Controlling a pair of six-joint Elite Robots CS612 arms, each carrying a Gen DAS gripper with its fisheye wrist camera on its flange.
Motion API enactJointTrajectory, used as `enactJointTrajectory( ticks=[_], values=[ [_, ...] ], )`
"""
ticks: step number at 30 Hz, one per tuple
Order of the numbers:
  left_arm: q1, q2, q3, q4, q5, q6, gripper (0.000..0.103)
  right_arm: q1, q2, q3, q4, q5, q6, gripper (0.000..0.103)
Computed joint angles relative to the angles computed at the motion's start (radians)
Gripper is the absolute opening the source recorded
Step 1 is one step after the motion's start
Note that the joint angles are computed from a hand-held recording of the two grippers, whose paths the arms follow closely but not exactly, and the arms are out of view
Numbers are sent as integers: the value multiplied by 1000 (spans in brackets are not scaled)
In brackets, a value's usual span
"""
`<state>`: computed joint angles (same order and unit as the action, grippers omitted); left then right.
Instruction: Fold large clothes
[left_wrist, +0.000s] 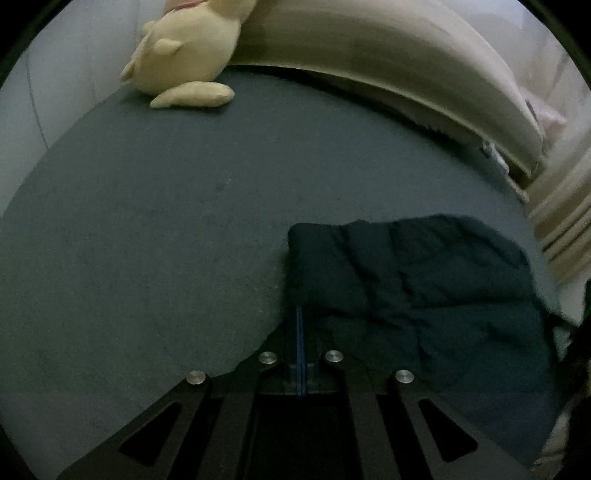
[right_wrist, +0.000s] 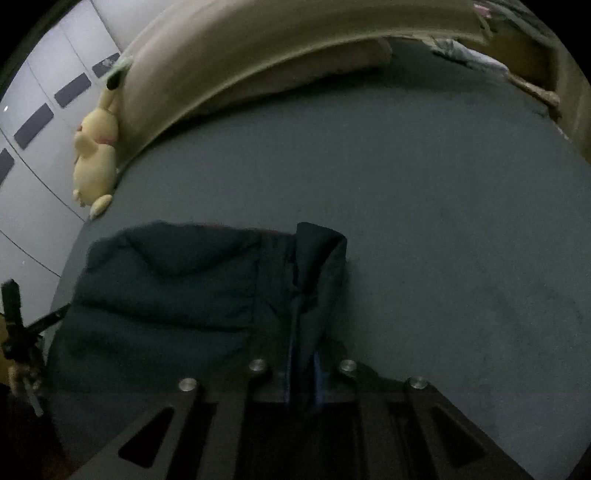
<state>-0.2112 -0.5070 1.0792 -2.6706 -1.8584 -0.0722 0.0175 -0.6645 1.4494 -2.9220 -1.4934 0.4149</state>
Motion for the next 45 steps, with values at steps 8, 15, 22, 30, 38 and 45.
enactJointTrajectory(
  ticks=[8, 15, 22, 30, 38, 45],
  values=[
    [-8, -77, 78, -163, -5, 8, 66, 12, -49, 38, -74, -98, 79, 81],
    [-116, -118, 161, -292, 144, 158, 67, 78, -50, 12, -145, -273, 34, 87],
    [-175, -46, 94, -162, 332, 174, 70, 124, 63, -128, 11, -364, -38, 87],
    [-157, -6, 52, -139, 300, 84, 74, 84, 77, -96, -29, -241, 37, 94],
    [-159, -53, 122, -171, 341, 56, 73, 117, 31, -65, -48, -372, 44, 95],
    [-150, -105, 208, -236, 352, 43, 73, 195, -11, -23, -98, -371, -70, 95]
  ],
)
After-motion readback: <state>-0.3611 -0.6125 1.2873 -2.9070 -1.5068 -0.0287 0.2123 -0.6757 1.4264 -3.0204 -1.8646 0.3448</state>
